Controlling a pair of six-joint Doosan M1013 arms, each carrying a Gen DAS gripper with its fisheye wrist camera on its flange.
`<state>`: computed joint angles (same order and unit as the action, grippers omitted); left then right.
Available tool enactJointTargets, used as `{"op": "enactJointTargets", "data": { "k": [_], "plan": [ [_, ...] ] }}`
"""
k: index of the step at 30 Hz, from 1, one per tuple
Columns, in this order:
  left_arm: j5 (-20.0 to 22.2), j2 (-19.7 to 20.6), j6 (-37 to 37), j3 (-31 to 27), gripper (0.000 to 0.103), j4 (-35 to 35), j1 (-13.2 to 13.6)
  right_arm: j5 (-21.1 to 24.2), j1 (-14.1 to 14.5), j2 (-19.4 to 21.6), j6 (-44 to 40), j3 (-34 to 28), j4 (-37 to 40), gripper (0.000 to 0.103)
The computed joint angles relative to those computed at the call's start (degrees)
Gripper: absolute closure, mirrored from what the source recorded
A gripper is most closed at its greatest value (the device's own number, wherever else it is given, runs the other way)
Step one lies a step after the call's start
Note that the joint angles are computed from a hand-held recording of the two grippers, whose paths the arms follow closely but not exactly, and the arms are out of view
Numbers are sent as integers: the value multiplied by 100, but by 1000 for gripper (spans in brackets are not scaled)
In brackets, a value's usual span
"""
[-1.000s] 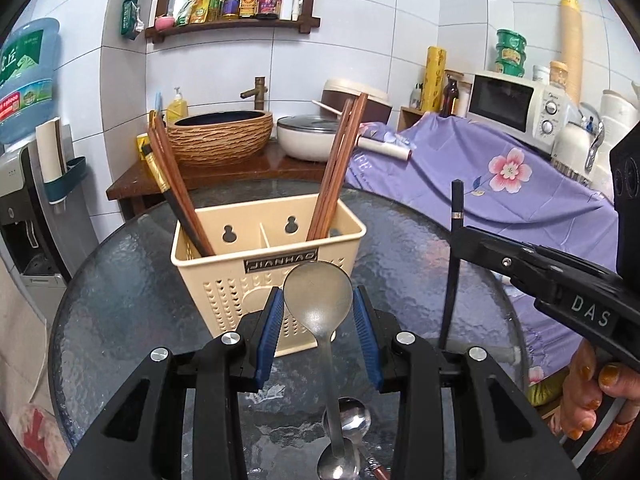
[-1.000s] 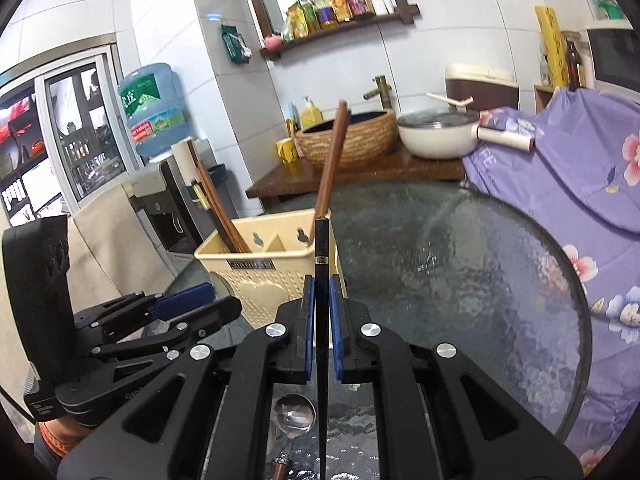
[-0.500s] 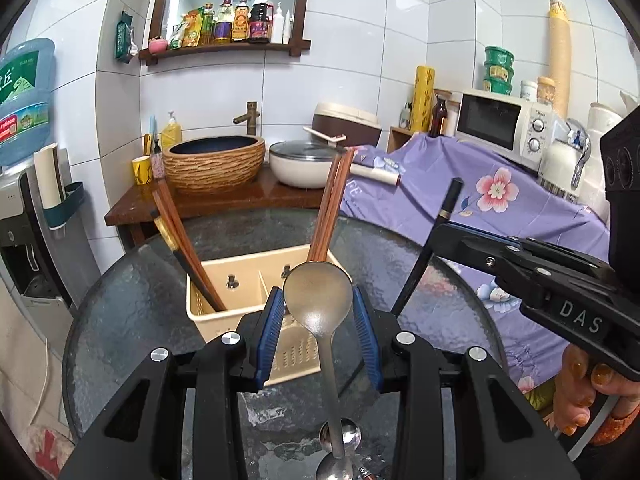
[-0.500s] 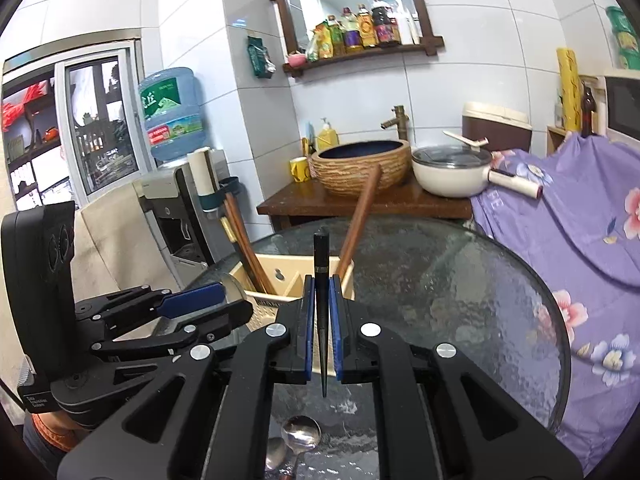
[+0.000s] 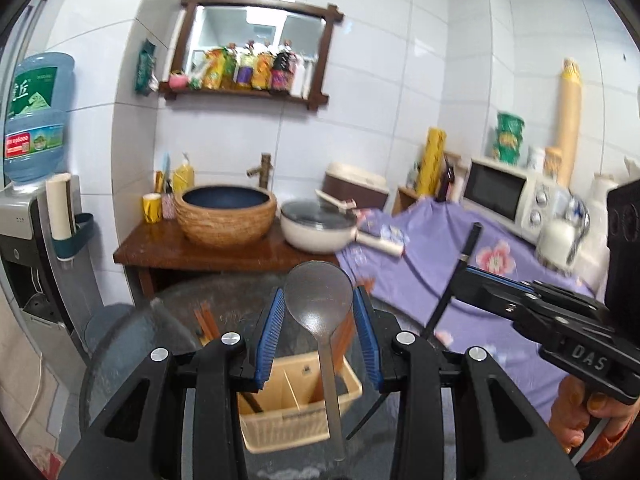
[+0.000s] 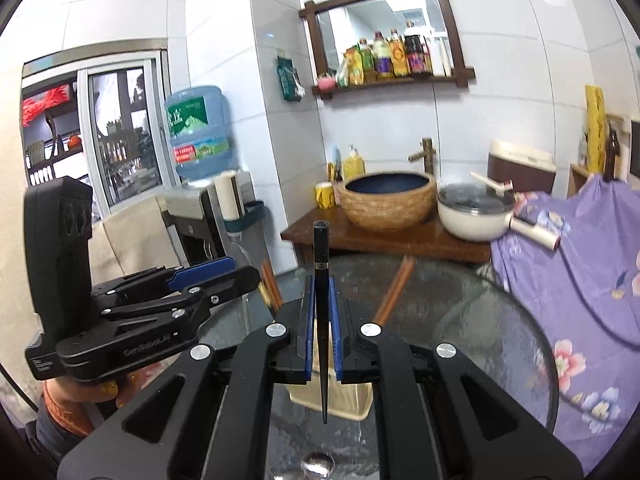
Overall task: Organize utensils
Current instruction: 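Lower the spoon and chopstick into the holder and open both tools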
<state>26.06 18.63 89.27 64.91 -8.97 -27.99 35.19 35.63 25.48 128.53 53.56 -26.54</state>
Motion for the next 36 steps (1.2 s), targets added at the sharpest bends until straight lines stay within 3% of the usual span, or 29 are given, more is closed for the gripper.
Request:
{"op": "enactJointTargets", "data": {
  "k": [3, 7, 13, 19, 36],
  "plan": [
    [-136, 125, -757, -241, 68, 723, -3, 59, -24, 120, -197, -387, 92, 95],
    [-123, 337, -1536, -465, 68, 1564, -20, 199, 22, 391, -208, -979, -349, 95],
    [-288, 487, -2508, -214, 68, 2699, -72, 301, 49, 687, -34, -1288, -747, 95],
    [-525, 482, -2686, 173, 68, 2785, -63, 223, -6, 780, 320, -977, -798, 95],
    [-114, 605, -1900, 368, 68, 2043, -48, 452, -177, 915, 689, -618, -389, 95]
  ]
}}
